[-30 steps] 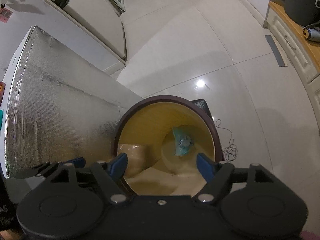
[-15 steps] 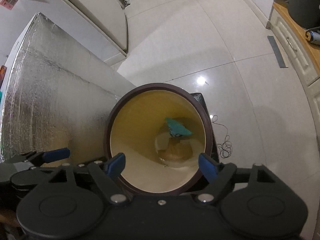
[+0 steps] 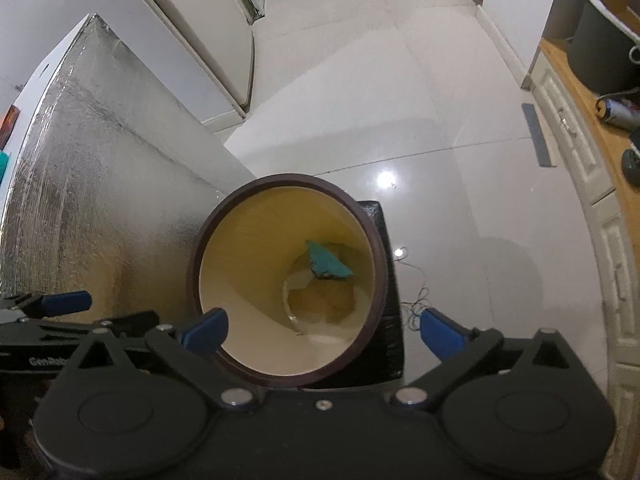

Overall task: Collect trash
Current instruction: 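Raise both tools from the bin and move them back over the table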

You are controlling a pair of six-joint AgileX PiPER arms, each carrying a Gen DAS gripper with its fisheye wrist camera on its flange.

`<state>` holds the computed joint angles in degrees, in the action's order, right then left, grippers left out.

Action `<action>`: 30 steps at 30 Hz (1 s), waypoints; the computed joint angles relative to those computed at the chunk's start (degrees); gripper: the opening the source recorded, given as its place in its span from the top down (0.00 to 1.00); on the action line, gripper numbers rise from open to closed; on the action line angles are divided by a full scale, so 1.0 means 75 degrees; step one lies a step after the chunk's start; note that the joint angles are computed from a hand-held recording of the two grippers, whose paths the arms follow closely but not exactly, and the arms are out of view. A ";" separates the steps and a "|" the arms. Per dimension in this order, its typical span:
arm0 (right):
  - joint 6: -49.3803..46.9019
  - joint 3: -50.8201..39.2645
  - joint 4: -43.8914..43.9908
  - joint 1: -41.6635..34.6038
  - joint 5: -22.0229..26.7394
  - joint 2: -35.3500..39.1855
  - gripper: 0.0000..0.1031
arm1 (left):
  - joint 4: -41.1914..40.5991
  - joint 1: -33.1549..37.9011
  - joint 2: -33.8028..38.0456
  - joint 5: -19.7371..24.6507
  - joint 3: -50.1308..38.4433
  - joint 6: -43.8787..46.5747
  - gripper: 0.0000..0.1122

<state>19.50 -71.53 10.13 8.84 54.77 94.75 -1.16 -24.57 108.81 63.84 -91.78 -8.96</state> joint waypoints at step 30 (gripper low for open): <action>0.1931 0.0001 -0.2327 0.1523 0.1937 -0.2667 0.00 | 0.0156 -0.0321 -0.3158 0.0722 0.0885 -0.0451 0.08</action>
<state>33.98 -71.52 -7.32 20.26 69.29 74.74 0.01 -26.98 85.13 69.26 -85.14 -12.34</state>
